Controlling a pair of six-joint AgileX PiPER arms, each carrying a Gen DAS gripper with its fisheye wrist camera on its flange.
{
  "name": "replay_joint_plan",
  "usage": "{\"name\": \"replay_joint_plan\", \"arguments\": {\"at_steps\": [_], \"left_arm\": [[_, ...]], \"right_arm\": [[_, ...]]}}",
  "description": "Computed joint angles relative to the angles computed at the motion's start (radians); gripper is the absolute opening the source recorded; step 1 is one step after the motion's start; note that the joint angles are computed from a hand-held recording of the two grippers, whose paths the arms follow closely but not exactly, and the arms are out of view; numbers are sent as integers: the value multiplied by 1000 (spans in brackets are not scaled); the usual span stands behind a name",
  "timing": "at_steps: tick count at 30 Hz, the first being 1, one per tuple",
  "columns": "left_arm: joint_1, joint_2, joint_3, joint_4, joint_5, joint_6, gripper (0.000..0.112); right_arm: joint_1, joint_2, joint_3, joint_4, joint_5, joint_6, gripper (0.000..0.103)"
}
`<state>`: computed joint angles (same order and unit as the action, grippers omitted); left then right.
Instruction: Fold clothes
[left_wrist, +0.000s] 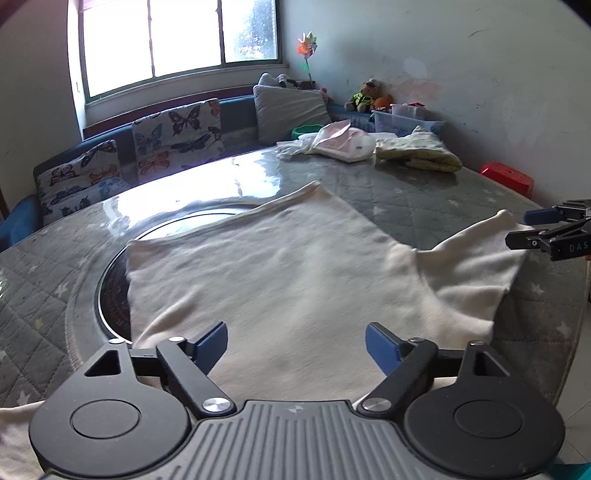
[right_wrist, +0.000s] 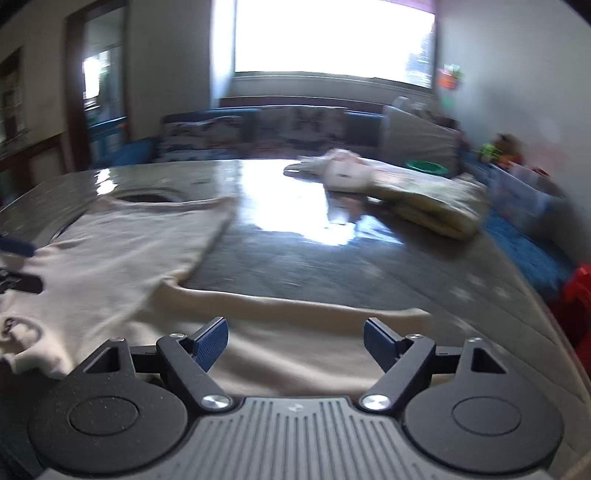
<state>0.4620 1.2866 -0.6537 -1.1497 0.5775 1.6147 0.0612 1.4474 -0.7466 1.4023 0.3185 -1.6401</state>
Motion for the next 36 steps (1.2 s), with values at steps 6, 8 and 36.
{"name": "replay_joint_plan", "arguments": {"at_steps": [6, 8, 36], "left_arm": [[-81, -33, 17, -4, -29, -42, 101], [-108, -41, 20, 2, -40, -60, 103], [-402, 35, 10, 97, -156, -234, 103]], "right_arm": [[-110, 2, 15, 12, -27, 72, 82], [-139, 26, 3, -5, -18, 137, 81], [-234, 52, -20, 175, 194, 106, 10]]}}
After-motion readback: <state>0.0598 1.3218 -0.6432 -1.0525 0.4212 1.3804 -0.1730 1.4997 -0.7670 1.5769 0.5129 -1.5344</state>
